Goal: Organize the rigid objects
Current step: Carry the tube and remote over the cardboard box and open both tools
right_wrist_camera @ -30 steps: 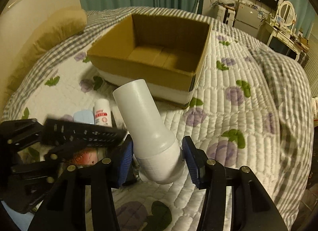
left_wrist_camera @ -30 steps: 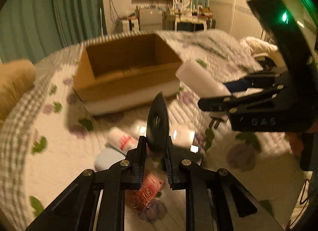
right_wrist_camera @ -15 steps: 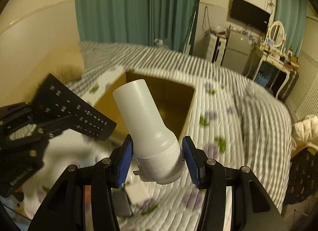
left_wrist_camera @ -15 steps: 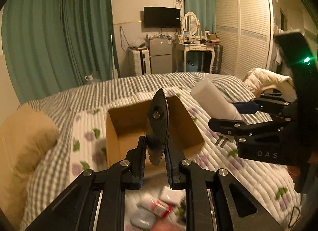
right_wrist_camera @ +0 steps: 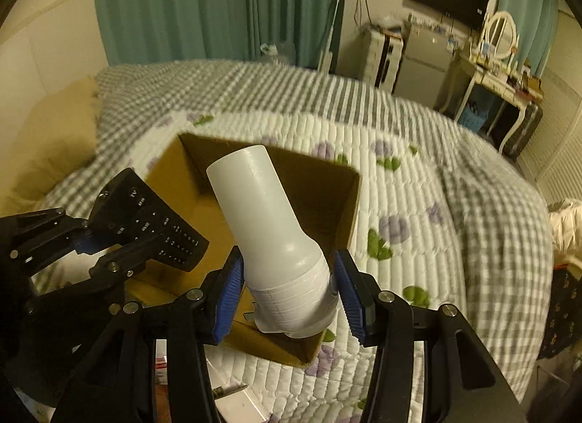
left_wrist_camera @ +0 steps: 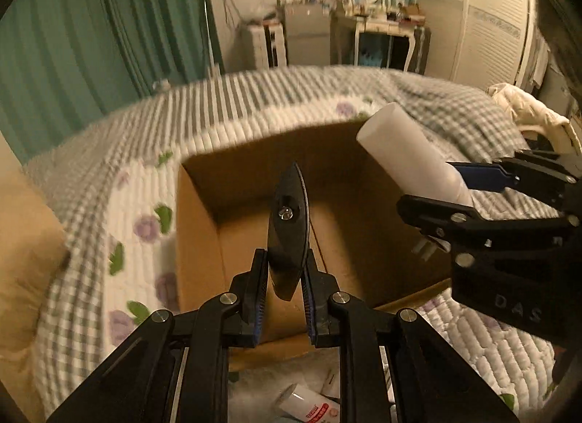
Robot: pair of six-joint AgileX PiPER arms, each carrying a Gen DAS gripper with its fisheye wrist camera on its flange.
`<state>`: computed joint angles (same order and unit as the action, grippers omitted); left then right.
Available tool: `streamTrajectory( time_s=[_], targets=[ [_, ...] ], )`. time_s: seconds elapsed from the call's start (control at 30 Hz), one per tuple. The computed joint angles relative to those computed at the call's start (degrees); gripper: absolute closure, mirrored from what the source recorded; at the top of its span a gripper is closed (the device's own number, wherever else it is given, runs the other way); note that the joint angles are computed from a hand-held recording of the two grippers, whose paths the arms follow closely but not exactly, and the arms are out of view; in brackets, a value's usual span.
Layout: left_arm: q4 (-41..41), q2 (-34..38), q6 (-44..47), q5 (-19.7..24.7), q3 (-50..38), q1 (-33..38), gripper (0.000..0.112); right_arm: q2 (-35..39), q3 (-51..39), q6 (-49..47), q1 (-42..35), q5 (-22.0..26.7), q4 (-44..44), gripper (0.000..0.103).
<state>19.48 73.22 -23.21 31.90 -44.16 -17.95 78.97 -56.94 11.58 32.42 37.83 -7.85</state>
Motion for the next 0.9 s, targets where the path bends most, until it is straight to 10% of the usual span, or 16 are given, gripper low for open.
streamTrajectory(
  time_s=[0.33,0.5,0.9],
  targets=[
    [-0.4,3.4,0.8,-5.0,1.6,2.1,0.088,2.3,1.8,-8.2,-3.8,-6.1,9.0,0.049],
    [7.5,-2.2,-7.2,-2.9,3.1,-0.3,0.043,-3.3,2.9,-1.5,-1.8,-4.9,1.6,0.035],
    [18.1,-28.7,-22.4,18.0,9.5,-17.0,0.02,-28.2,10.2,14.2,12.3,12.0,-14.0,0.022]
  ],
)
